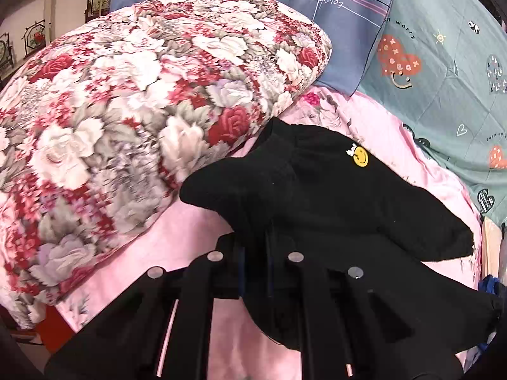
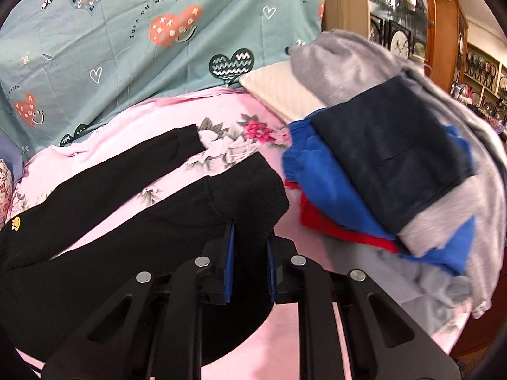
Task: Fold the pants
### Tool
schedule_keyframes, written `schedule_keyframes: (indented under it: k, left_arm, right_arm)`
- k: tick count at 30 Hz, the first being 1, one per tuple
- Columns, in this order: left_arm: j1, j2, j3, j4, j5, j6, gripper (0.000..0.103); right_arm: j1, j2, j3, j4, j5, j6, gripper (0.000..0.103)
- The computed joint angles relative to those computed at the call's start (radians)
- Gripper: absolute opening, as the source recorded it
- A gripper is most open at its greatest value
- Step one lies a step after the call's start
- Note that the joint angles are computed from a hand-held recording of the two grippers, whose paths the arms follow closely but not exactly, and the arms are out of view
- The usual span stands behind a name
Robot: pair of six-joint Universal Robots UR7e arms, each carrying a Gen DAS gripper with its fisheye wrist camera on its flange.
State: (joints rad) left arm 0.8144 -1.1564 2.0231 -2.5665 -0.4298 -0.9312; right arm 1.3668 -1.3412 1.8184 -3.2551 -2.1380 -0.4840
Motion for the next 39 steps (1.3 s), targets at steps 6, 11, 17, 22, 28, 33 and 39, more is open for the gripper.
schedule_keyframes:
  k: [6,11,17,22,28,33,39]
  left_arm:
    - [0.064,0.003,-0.023,0.234,-0.085,-0.123,0.026]
    - [0.070,-0.027,-0.035,0.476,-0.065,-0.327,0.072]
    - [0.020,0.003,-0.048,0.353,0.076,-0.225,0.077]
    - [-0.021,0.210,-0.147,-0.146,0.161,0.299,0.090]
    - [-0.024,0.438,-0.347,-0.544,0.083,0.781,0.097]
    - [-0.023,0.475,-0.368,-0.495,-0.014,0.761,0.097]
    - [-0.013,0.498,-0.367,-0.354,0.013,0.690,0.097]
  right_arm:
    - [-0.054,0.015,0.007,0.147,-0.115,0.037,0.028]
    - [-0.034,0.101,0.006,-0.043,-0.265,-0.130,0.059]
    - [0.028,0.141,-0.046,-0.347,-0.080,-0.269,0.070]
    - [0.064,0.208,-0.181,-0.195,0.096,-0.155,0.079]
    - [0.076,0.348,-0.357,-0.033,0.143,-0.143,0.100]
    - [0.038,0.478,-0.592,0.147,0.062,0.023,0.091]
    - [-0.006,0.588,-0.838,0.426,0.072,0.235,0.076]
